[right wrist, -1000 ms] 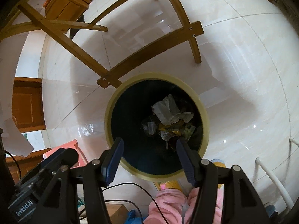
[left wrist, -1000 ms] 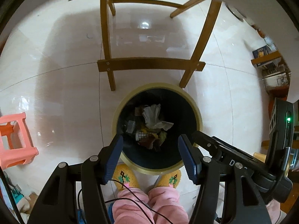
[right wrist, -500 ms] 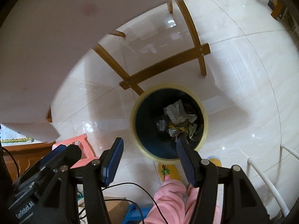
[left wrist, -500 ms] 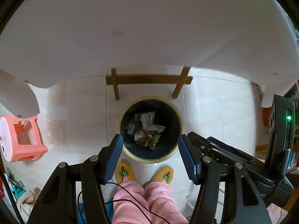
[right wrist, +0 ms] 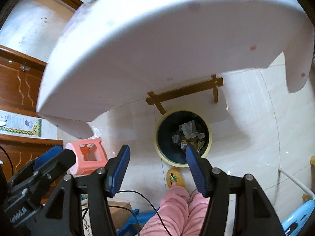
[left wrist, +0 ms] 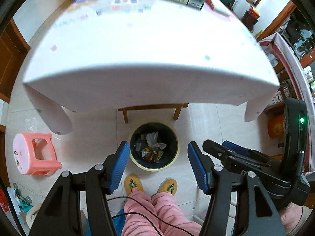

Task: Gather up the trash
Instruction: 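Raise both tools back toward the table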

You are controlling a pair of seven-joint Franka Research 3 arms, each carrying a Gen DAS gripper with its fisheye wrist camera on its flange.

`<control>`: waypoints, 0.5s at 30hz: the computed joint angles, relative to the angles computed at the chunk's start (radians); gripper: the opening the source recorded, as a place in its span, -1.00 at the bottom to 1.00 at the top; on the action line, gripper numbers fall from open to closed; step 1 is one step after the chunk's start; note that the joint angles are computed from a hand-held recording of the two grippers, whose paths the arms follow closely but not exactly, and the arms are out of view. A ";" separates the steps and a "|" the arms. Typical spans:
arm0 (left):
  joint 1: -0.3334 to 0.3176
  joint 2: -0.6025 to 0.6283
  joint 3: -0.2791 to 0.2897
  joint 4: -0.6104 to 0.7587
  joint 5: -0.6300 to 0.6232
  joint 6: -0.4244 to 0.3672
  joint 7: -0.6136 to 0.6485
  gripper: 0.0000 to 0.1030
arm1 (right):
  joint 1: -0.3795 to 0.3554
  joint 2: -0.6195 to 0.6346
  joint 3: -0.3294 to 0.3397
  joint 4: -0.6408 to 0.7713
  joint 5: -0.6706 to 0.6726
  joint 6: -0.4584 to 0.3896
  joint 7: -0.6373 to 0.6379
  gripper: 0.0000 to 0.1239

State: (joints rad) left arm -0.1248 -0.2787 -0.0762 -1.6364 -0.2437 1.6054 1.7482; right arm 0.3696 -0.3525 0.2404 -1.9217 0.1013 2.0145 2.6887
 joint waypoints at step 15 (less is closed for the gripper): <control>0.021 0.099 -0.009 0.408 -0.019 -0.126 -0.095 0.17 | -0.004 0.118 0.021 0.453 -0.186 -0.225 -0.129 -0.04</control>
State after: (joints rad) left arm -0.1040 -0.1792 -0.0852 -1.2280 -0.2630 1.4790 1.6534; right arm 0.3656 -0.2348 0.2616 -1.4688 -0.0843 1.7899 2.5593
